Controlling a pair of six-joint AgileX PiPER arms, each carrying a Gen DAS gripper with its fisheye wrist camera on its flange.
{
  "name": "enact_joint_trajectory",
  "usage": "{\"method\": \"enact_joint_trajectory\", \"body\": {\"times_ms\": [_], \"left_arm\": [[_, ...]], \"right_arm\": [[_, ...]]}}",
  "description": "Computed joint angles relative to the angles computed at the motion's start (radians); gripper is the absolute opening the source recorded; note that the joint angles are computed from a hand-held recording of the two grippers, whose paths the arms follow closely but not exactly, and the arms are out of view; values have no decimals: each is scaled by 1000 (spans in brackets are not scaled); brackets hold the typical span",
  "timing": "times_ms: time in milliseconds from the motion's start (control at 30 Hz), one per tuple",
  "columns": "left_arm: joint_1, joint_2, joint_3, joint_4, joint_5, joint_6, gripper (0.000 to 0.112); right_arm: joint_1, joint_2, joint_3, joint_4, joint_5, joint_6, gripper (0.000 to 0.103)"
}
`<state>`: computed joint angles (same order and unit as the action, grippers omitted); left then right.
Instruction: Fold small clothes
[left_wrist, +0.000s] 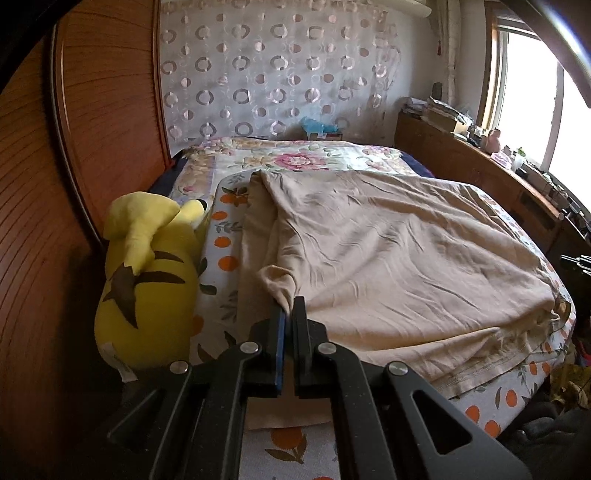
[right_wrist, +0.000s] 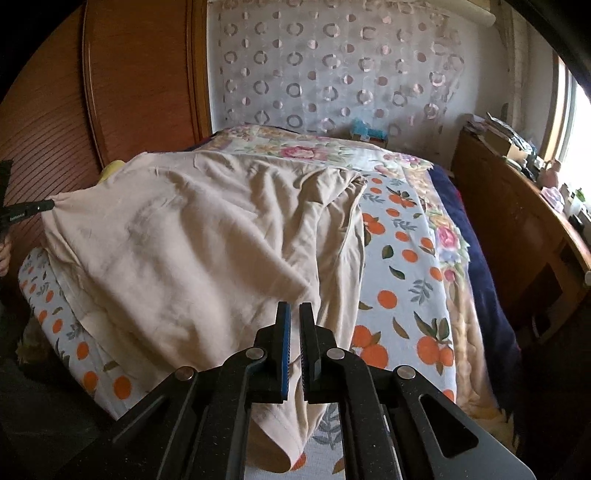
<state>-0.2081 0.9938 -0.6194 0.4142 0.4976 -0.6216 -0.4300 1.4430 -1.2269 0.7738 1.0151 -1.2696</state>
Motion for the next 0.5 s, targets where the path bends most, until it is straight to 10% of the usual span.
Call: {"method": "enact_joint_trajectory", "body": {"times_ms": [100,200,500], "left_arm": [[-11,-14,9,1,-4,-12,4],[-29,-19,16,30,1,-48,31],[-25,-6,38,-4,-25,-38,67]], "right_arm": [[-8,-9,25,31,-5,-29,21],[11,-4,63,51,-38,-50,50],[129,58,113,46,-152,-27,50]]}}
